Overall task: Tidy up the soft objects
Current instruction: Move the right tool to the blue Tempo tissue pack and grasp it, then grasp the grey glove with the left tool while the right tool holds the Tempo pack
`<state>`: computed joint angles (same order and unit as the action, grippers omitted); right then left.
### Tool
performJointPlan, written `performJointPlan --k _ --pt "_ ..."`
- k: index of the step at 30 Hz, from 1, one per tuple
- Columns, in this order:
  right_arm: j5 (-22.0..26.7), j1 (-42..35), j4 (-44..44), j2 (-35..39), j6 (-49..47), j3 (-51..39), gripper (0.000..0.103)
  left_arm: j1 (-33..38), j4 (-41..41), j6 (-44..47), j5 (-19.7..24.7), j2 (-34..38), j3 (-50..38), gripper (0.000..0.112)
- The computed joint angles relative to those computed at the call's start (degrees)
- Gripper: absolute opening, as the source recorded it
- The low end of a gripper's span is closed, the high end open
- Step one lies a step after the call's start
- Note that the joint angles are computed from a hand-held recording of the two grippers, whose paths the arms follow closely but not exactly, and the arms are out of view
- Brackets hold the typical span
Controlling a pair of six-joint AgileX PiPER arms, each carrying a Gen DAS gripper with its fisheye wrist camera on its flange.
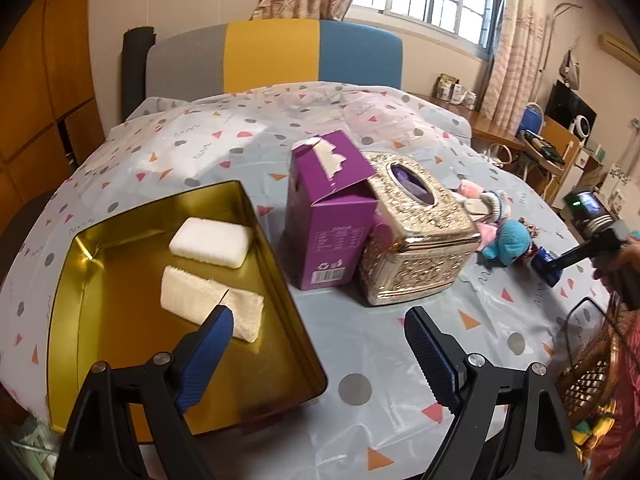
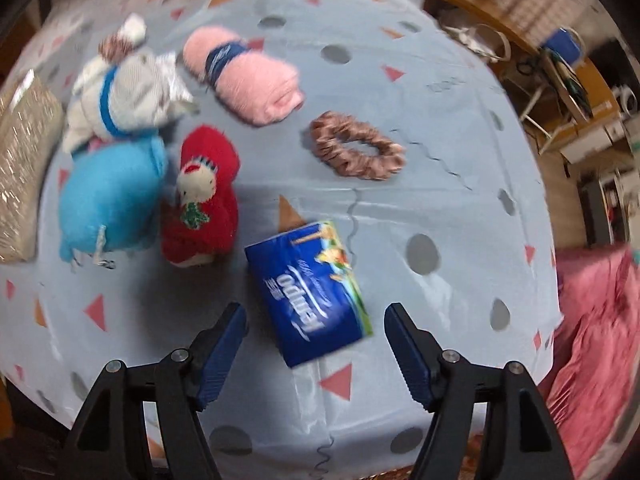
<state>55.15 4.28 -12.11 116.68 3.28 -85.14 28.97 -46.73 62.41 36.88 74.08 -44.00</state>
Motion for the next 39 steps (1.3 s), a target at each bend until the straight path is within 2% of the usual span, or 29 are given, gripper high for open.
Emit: performJointPlan --k 3,5,11,16,22,28,30,32,36,39 --pt "2.4 1.5 -3.6 3.7 2.2 -3.0 0.072 -0.9 -0.5 0.7 0.8 -0.6 -0.5 0.088" --pt "4.0 1.6 -4.3 5.2 3.0 -4.3 0.058 -1.9 -0.6 0.8 1.6 -0.9 -1.1 0.088" --pt "-0.7 -0.2 -5.3 -0.1 9.6 1.0 0.058 -6.5 -0.7 0.4 3.1 -1.1 -3.2 0.088" --pt "-5.8 -7.2 4.9 -4.4 10.2 4.9 0.058 -13.4 2.3 -4.7 1.8 -0.6 -6.0 0.088" --pt "-11.2 -13.2 17.3 -8.1 4.7 9.1 0.058 -24.4 8.8 -14.0 0.0 2.1 -11.8 0.088" --pt "-12.9 -16.2 23.5 -10.3 -0.9 11.2 0.058 -35.0 18.4 -27.1 -0.2 11.2 -23.1 0.087" --pt "-13.4 -16.1 24.6 -9.8 -1.5 10.8 0.058 -38.2 22.6 -32.1 0.3 15.6 -27.8 0.082" --pt "-14.1 -16.3 26.4 -9.6 -2.7 10.8 0.058 -41.0 26.5 -36.9 2.1 21.1 -33.9 0.079" --pt "-15.3 -17.1 29.2 -10.4 -5.5 12.1 0.058 -44.7 32.2 -42.5 4.7 30.0 -43.8 0.078" --pt "-15.8 -17.7 31.5 -10.6 -7.7 12.4 0.058 -47.2 37.0 -46.6 8.3 37.9 -53.6 0.078"
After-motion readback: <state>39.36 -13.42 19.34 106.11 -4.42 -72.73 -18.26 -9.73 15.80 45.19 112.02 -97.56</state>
